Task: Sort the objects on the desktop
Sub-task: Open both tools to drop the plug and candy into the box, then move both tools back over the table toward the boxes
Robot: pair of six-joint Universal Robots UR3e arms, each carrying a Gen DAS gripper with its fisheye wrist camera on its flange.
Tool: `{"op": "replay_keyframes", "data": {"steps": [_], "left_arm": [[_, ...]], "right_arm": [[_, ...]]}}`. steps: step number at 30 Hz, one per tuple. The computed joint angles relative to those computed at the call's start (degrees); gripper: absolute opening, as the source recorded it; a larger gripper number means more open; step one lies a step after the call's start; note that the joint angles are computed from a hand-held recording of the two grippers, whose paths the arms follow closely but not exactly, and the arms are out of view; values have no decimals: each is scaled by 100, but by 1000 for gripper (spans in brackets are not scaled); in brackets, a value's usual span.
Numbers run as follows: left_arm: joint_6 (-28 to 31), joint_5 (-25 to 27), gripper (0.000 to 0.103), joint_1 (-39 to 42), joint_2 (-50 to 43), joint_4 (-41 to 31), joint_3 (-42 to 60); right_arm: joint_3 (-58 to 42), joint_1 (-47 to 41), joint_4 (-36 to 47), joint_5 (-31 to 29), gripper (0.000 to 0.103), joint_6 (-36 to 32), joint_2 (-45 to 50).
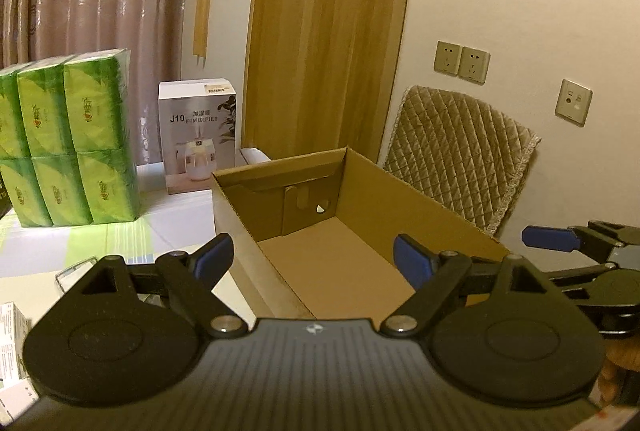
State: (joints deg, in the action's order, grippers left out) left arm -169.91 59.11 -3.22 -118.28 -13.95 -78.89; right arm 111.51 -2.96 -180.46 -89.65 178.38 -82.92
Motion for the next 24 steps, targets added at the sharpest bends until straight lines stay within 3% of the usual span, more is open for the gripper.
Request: {"op": "replay_keyframes", "data": {"steps": [24], "left_arm": [[282,371,84,491,534,-54,-567]], "right_arm": [[-538,486,194,0,78,185,307]]}}
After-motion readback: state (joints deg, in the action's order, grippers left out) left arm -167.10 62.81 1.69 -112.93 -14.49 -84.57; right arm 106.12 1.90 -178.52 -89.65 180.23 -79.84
